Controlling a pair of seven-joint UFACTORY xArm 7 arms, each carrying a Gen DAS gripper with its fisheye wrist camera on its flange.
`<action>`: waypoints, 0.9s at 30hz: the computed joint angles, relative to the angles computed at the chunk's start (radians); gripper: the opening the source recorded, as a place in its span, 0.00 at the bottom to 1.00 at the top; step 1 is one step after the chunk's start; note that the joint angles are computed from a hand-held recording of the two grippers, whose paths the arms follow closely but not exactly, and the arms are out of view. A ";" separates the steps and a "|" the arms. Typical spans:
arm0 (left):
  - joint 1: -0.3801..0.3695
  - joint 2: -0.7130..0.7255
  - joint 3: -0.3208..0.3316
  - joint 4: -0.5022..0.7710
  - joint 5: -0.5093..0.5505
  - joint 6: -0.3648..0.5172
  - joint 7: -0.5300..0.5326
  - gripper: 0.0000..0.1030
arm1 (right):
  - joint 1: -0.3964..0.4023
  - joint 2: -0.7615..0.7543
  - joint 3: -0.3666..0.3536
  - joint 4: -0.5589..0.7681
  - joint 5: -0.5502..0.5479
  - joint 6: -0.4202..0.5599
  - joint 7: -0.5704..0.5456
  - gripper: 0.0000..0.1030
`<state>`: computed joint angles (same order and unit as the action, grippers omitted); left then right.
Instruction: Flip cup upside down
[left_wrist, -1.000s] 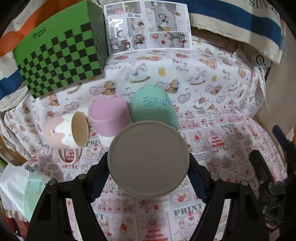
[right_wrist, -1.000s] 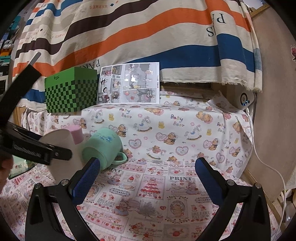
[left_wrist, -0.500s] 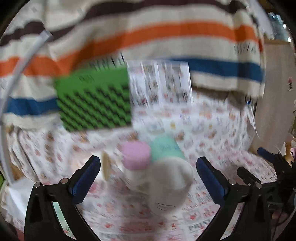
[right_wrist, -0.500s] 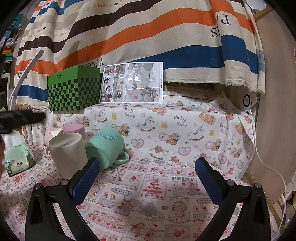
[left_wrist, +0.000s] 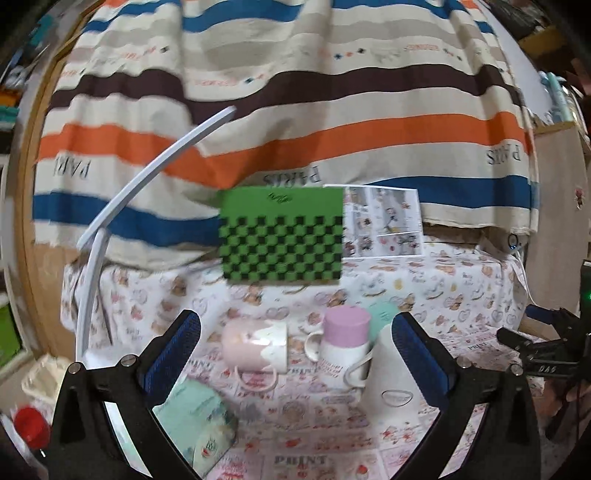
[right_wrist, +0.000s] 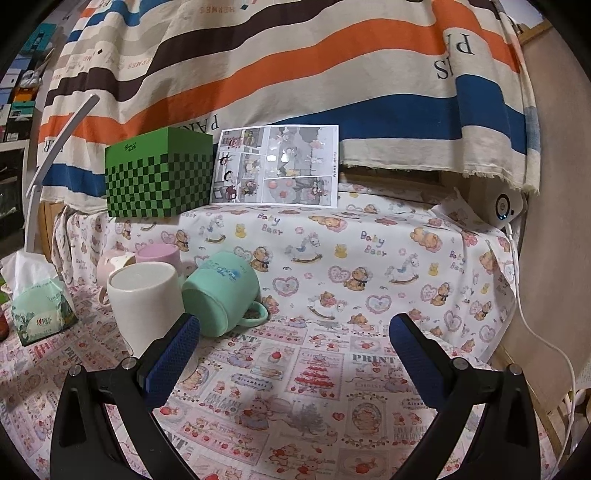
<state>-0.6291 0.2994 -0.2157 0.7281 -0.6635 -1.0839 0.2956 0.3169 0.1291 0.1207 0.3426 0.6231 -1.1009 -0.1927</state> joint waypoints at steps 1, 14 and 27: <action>0.011 0.006 0.001 -0.008 0.015 0.002 -0.031 1.00 | -0.003 -0.001 -0.002 -0.003 -0.007 -0.001 0.008 1.00; -0.024 0.125 0.027 0.064 -0.105 -0.022 -0.012 1.00 | -0.013 -0.006 -0.005 -0.014 -0.040 -0.003 0.025 1.00; -0.029 0.121 0.032 0.098 -0.111 0.087 0.066 1.00 | -0.013 -0.006 -0.005 -0.012 -0.042 0.002 0.023 1.00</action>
<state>-0.6585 0.4208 -0.1840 0.8256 -0.7746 -0.9965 0.3616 0.3036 0.1230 0.1159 0.3302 0.5812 -1.0988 -0.1694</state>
